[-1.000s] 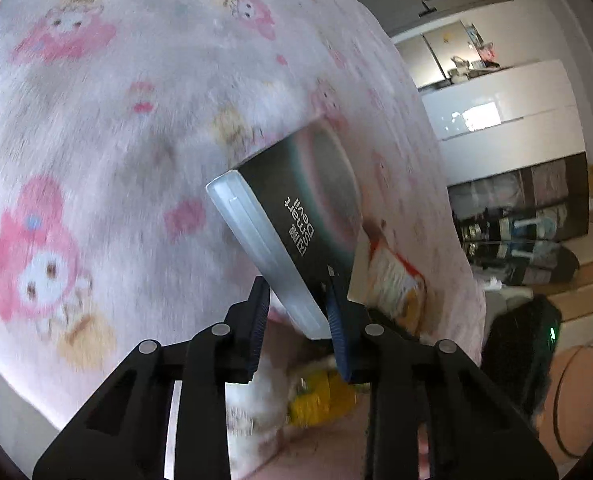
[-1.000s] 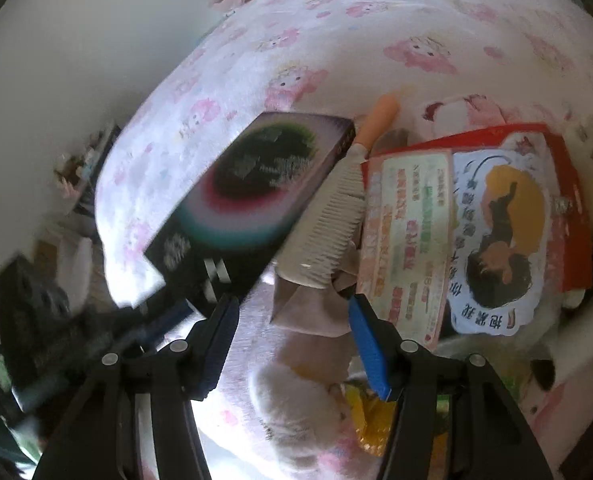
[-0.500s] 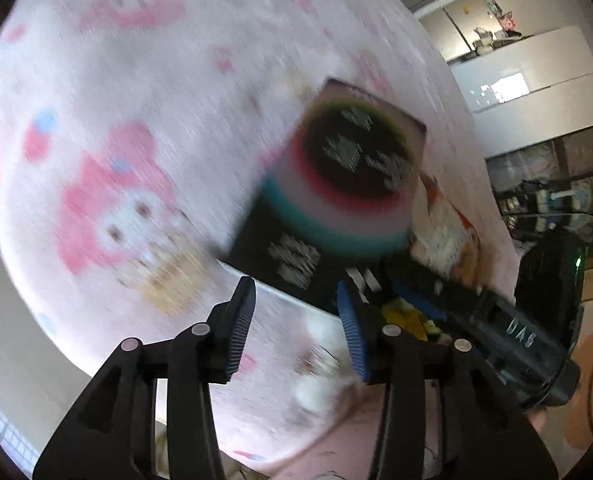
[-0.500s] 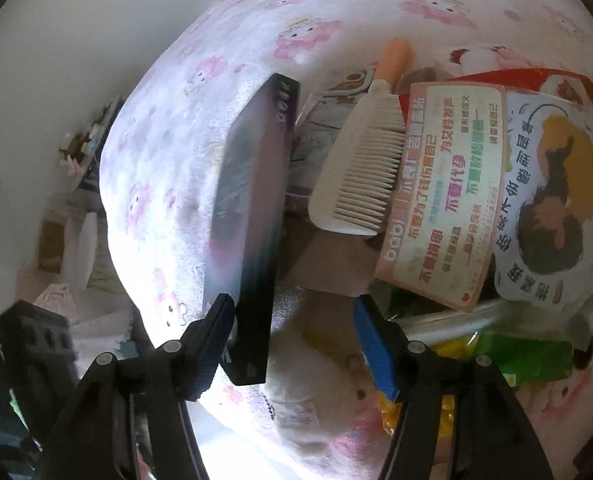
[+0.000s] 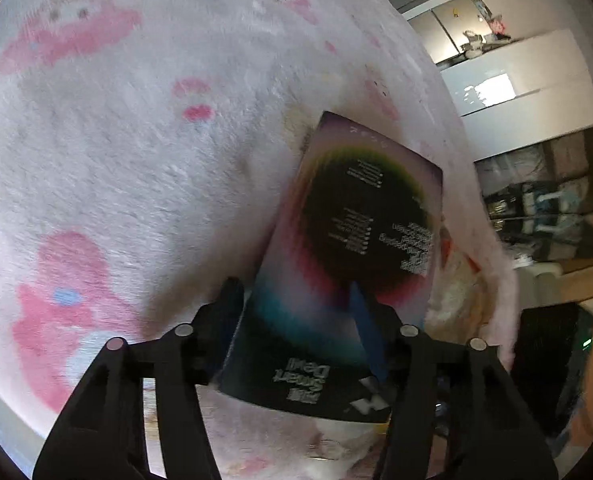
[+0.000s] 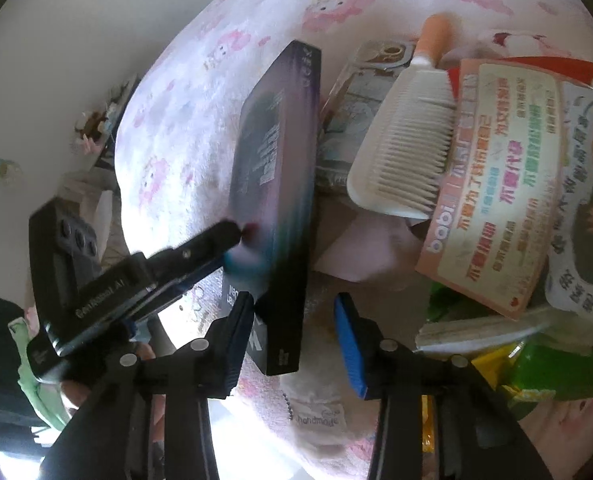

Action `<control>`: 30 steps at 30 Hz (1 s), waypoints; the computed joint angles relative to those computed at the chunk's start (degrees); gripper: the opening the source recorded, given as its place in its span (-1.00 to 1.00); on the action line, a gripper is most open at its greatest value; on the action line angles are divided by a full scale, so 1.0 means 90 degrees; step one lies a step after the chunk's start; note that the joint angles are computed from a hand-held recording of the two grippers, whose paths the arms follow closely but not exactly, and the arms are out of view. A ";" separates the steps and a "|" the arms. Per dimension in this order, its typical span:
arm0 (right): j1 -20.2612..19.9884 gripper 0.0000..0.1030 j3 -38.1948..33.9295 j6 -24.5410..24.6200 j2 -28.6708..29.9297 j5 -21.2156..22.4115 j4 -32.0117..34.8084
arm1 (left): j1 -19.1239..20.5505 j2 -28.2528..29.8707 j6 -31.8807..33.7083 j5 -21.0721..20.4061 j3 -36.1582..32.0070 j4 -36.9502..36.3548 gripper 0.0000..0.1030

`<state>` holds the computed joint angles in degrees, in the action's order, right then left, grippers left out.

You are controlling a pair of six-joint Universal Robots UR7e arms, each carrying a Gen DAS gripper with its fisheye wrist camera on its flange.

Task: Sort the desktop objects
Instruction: 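Grasp the black Smart Devil box with the left gripper and lift it, then carry the Smart Devil box into the black box beside the Shin-chan kit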

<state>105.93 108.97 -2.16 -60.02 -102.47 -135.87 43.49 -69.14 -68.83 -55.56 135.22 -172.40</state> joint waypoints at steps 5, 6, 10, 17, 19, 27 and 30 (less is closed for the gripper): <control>0.0006 -0.44 0.0183 -0.0176 -0.0154 0.0305 -0.0200 | -0.0285 -0.0044 -0.0111 0.0078 -0.0075 0.0322 0.10; -0.0001 -0.46 0.0288 -0.0311 -0.0267 0.0446 -0.0373 | -0.0346 -0.0055 -0.0127 0.0100 -0.0085 0.0353 0.10; -0.0031 -0.50 0.0676 -0.0521 -0.0754 0.0811 -0.0725 | -0.0750 -0.0189 -0.0210 0.0134 0.0024 0.0277 0.02; 0.0183 -0.50 0.1039 -0.0736 -0.2001 0.0680 -0.0617 | -0.1354 0.0149 0.0052 0.0204 -0.0312 -0.0237 0.03; 0.0180 -0.51 0.1072 -0.0834 -0.2342 0.0639 -0.0545 | -0.1516 0.0268 0.0235 0.0189 -0.0547 -0.0164 0.03; 0.0182 -0.50 0.1286 -0.0758 -0.3772 0.0187 -0.0399 | -0.1685 0.1337 0.1212 -0.0571 -0.1942 -0.0028 0.03; -0.0023 -0.50 0.1297 -0.0805 -0.4356 0.0029 -0.0131 | -0.1741 0.1951 0.1478 -0.0991 -0.2569 0.0021 0.03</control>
<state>105.72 120.64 -9.40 -99.22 -102.21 -137.05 27.83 -51.58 -55.53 -64.47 112.10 -172.21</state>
